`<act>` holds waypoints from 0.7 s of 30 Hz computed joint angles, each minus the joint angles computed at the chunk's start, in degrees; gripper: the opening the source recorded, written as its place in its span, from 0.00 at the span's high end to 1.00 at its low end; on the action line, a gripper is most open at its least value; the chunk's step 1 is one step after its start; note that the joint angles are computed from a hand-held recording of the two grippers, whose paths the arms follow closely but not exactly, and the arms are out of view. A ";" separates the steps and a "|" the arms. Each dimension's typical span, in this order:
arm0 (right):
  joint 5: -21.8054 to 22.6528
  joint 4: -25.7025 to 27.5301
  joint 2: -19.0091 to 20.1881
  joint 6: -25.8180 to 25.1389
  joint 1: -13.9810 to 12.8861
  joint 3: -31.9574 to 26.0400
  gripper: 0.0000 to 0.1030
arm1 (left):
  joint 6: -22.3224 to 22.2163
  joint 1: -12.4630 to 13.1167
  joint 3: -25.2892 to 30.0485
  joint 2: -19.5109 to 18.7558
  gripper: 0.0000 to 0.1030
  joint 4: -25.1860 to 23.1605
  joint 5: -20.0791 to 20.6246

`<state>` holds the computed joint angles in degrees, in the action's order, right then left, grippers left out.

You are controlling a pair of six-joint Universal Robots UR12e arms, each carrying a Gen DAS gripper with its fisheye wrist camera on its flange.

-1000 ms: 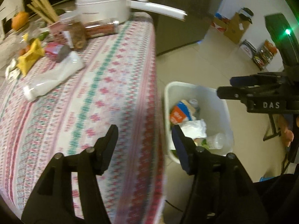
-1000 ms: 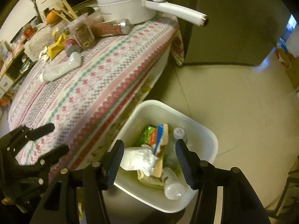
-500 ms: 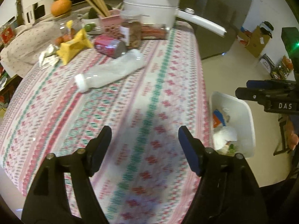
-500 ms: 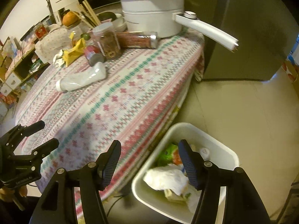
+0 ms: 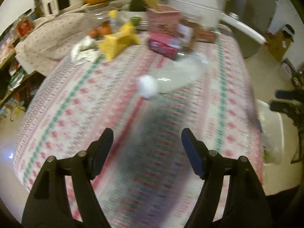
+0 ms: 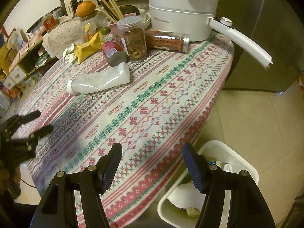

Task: Collect trash
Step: 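Move the left tool to the crumpled tissue by the glass jar and grasp it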

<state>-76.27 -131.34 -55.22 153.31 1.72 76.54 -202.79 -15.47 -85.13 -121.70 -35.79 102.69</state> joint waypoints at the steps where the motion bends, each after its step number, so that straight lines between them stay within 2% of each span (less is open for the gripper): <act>1: -0.11 0.13 0.15 -0.02 0.11 -0.17 0.35 | -0.12 0.48 -0.15 0.01 0.28 0.29 0.06; 4: -0.69 0.79 0.66 -0.30 0.43 -0.73 0.35 | -0.82 2.91 -0.31 -0.39 0.28 0.93 -0.93; 8: -2.17 1.89 1.49 -0.63 1.06 -1.89 0.35 | -0.14 5.57 2.08 -2.33 0.28 0.36 0.33; 16: 1.15 6.52 3.35 0.15 1.91 -5.54 0.35 | 1.91 8.87 7.21 -6.38 0.28 2.67 1.69; 21: 2.77 10.27 5.24 0.66 3.02 -9.57 0.35 | 3.49 10.32 9.19 -8.59 0.28 5.76 -0.32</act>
